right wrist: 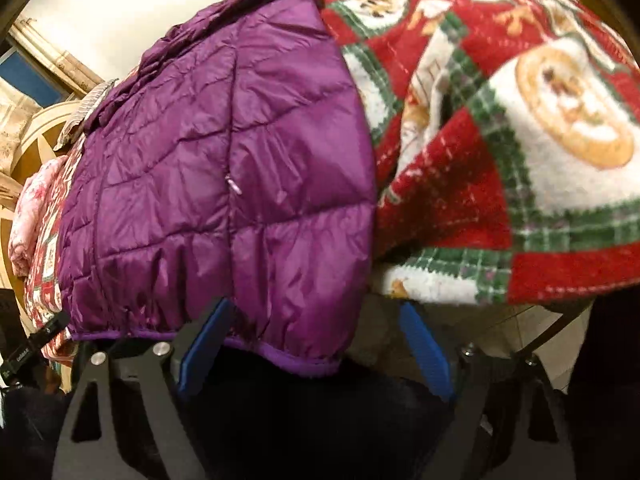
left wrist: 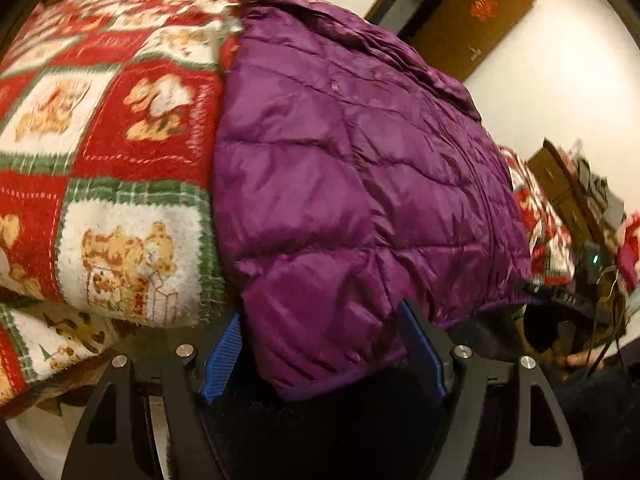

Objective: Fold large clothes

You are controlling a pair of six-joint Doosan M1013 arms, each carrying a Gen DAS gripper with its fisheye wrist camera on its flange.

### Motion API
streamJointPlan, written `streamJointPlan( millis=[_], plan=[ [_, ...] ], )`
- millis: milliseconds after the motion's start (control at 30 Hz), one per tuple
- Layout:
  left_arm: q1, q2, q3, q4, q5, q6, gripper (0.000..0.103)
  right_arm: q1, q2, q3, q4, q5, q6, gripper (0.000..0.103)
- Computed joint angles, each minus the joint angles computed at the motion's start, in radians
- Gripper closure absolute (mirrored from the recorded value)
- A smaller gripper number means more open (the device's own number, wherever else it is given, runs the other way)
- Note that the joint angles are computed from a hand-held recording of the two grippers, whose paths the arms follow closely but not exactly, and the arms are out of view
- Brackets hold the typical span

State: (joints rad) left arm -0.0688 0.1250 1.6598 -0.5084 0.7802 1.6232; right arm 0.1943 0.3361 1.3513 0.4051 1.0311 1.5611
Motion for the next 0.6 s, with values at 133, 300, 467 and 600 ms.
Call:
streamJointPlan(
  millis=[133,300,467,600],
  plan=[
    [0.009,-0.013,0.018,-0.068,-0.034,0.047,0.039,-0.017,0.01,0.008,0.095,0.013,-0.053,0.049],
    [0.007,-0.018,0.023,-0.065,-0.056,0.041,0.086,-0.02,-0.005,0.027,0.153,0.013,-0.157,0.09],
    [0.007,-0.049,0.034,-0.118,-0.114,0.147,0.097,-0.042,-0.03,0.039,0.298,-0.011,-0.29,0.091],
    [0.013,-0.061,0.035,-0.226,-0.159,0.233,0.099,-0.06,-0.053,0.054,0.438,-0.049,-0.396,0.092]
  ],
)
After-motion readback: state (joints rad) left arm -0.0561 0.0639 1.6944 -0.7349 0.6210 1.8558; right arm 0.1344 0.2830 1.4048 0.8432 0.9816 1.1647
